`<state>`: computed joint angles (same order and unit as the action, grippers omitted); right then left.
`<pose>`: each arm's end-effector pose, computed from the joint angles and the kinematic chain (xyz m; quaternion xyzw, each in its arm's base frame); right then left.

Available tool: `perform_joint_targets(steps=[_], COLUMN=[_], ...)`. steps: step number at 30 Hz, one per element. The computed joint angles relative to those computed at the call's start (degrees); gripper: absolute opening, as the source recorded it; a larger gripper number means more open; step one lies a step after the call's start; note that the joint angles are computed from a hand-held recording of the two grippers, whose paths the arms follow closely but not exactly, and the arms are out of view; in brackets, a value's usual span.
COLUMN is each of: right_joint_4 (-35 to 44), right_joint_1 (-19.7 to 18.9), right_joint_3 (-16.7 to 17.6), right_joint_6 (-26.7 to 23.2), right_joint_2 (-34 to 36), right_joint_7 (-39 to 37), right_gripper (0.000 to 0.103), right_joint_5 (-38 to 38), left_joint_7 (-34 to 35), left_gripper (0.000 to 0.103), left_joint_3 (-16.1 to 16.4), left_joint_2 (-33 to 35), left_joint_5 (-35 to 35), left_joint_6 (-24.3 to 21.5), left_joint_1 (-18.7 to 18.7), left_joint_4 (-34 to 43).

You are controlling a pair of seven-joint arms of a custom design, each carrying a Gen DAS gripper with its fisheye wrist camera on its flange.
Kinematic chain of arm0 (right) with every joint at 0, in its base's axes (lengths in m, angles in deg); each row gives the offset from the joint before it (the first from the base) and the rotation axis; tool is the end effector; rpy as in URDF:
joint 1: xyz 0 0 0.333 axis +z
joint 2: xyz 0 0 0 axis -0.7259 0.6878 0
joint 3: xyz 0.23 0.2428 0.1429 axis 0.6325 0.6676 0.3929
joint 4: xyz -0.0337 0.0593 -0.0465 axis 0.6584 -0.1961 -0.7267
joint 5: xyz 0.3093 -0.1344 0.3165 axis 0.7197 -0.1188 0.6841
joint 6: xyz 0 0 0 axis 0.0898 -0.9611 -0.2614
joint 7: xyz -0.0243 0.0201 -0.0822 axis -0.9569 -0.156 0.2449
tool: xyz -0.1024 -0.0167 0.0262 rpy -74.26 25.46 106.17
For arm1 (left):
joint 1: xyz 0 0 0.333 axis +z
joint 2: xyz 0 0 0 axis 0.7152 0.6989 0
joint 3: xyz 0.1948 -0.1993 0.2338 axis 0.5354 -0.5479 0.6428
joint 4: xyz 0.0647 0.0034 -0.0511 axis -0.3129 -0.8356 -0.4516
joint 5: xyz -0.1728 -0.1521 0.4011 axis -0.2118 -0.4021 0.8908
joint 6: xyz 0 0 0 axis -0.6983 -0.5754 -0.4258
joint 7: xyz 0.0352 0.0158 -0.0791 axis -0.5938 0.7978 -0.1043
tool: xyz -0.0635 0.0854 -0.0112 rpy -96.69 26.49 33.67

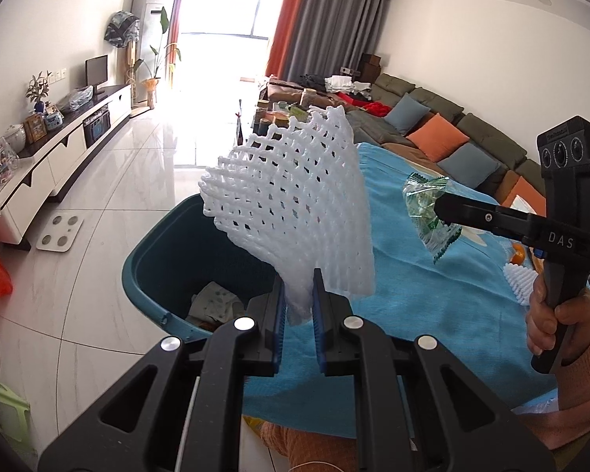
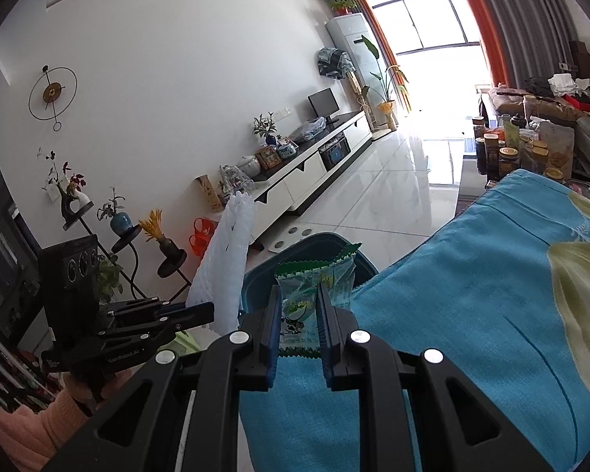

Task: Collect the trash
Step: 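Carry the foam net and plastic bag over the teal bin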

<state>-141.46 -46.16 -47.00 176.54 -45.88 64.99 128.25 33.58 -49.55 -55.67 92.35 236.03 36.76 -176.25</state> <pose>0.7592 0.1158 0.4759 -0.8116 0.3061 0.0687 0.4928 0.5277 -0.2709 0.4665 -0.7118 0.5527 -0.3468 0.2601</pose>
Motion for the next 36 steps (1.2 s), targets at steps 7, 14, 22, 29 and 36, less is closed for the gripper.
perform_joint_targets(steps=[7,14,22,29,36], right_joint_4=[1.2,2.3,3.6,4.3,4.9], right_joint_1=[0.9,1.8,2.8,3.6,4.6], right_joint_3=[0.5,1.0,1.5,1.9,2.2], right_joint_6=[0.9,1.6,2.5,3.3,4.3], right_joint_2=[1.2,2.3,3.4,4.0,4.5], right_joint_7=[0.8,1.9,3.5,4.6,6.1], right_gripper=[0.016,0.016,0.016,0.016,0.016], right_joint_5=[-1.1,-2.7,-4.5,-5.8,-7.1], left_joint_7=[1.3,2.8,3.8,5.3,7.4], left_gripper=[0.013,0.013,0.013,0.013,0.013], left_joint_3=[0.5,0.9,1.4,1.6,2.2], left_joint_2=[-0.2,0.3,1.1,2.6,4.1], left_joint_5=[-2.1,-4.1,-5.8,-8.1,-10.1], left_joint_6=[-1.1,-1.6,-1.7,-2.5,-2.3], left_joint_1=[0.4,0.8,1.1,0.8,0.6], left_joint_4=[-0.8,-1.2,-1.4,-0.4,0.2])
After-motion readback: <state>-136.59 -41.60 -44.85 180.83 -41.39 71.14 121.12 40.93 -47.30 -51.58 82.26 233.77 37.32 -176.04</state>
